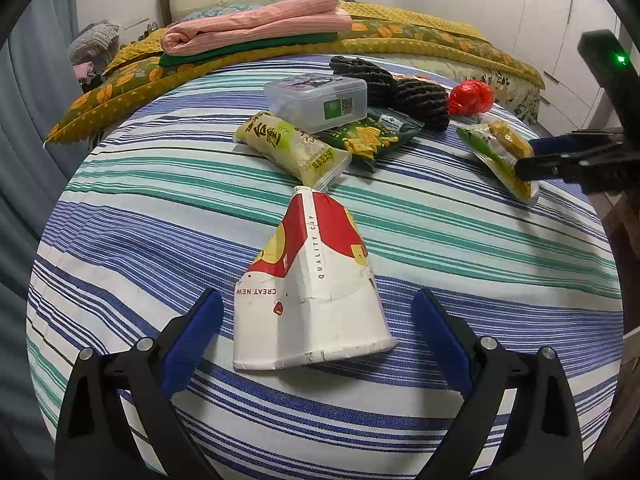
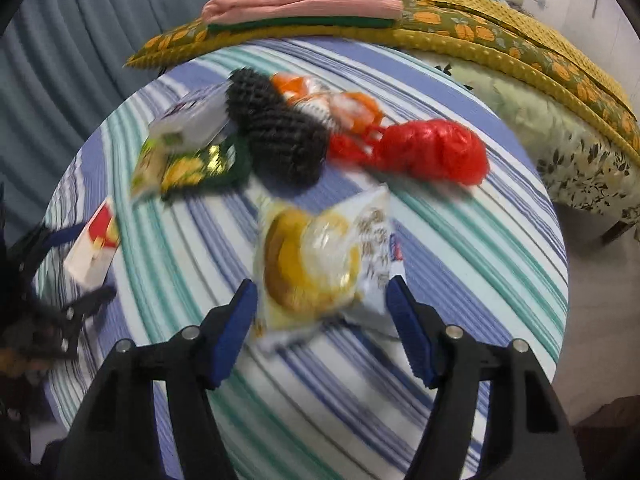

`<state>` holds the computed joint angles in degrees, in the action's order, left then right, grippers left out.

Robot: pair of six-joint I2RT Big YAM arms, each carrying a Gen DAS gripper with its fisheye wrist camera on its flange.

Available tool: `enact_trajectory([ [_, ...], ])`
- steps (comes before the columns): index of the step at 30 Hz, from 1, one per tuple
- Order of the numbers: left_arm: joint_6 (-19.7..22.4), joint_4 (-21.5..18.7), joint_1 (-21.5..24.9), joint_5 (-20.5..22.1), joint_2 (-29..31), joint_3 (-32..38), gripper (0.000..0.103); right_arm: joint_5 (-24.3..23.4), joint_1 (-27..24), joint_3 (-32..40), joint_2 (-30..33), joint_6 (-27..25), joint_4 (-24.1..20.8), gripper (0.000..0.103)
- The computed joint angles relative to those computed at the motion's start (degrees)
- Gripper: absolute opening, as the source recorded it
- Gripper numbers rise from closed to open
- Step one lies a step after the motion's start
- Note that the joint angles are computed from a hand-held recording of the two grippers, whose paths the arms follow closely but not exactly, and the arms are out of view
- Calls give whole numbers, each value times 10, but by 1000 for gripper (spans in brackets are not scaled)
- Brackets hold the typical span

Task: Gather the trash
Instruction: 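Grasp the white-red paper cup with the left tool while the right tool grasps the yellow bread bag, then carry the paper cup and bread bag to the wastebasket and open both tools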

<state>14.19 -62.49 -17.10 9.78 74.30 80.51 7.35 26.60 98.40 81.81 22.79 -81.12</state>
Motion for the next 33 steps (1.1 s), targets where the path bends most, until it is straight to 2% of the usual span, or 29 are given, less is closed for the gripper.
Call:
enact_trajectory([
  [3, 0, 0, 0, 0, 0, 0, 94, 32, 3, 10, 9, 7, 8, 85],
  [5, 0, 1, 0, 1, 0, 0, 94, 40, 0, 18, 18, 23, 15, 85],
  [8, -2, 0, 2, 5, 0, 1, 94, 21, -10, 25, 35, 32, 22, 85],
  [9, -3, 0, 4, 10, 0, 1, 94, 12, -13, 27, 41, 37, 18, 81],
  [12, -12, -1, 25, 57, -2, 2, 94, 13, -10, 16, 30, 51, 25, 54],
  [18, 5, 16, 42, 69, -38, -25, 94, 28, 32, -25, -29, 56, 43, 52],
  [21, 0, 23, 26, 54, -39, -21, 94, 37, 52, -42, -47, 76, 48, 52],
  [22, -3, 26, 16, 37, -36, -18, 93, 47, 61, -48, -53, 83, 49, 52],
  [28, -29, 17, -6, -25, -4, 5, 54, 79, 97, -67, -78, 107, 55, 52],
  [29, -26, 20, -5, -24, -6, 4, 43, 83, 103, -73, -84, 112, 58, 52],
  [31, -22, 25, 0, -14, -13, 2, 32, 86, 109, -83, -95, 119, 64, 52],
  [33, -25, 16, 10, 14, -19, 4, 29, 86, 115, -94, -105, 132, 70, 52],
])
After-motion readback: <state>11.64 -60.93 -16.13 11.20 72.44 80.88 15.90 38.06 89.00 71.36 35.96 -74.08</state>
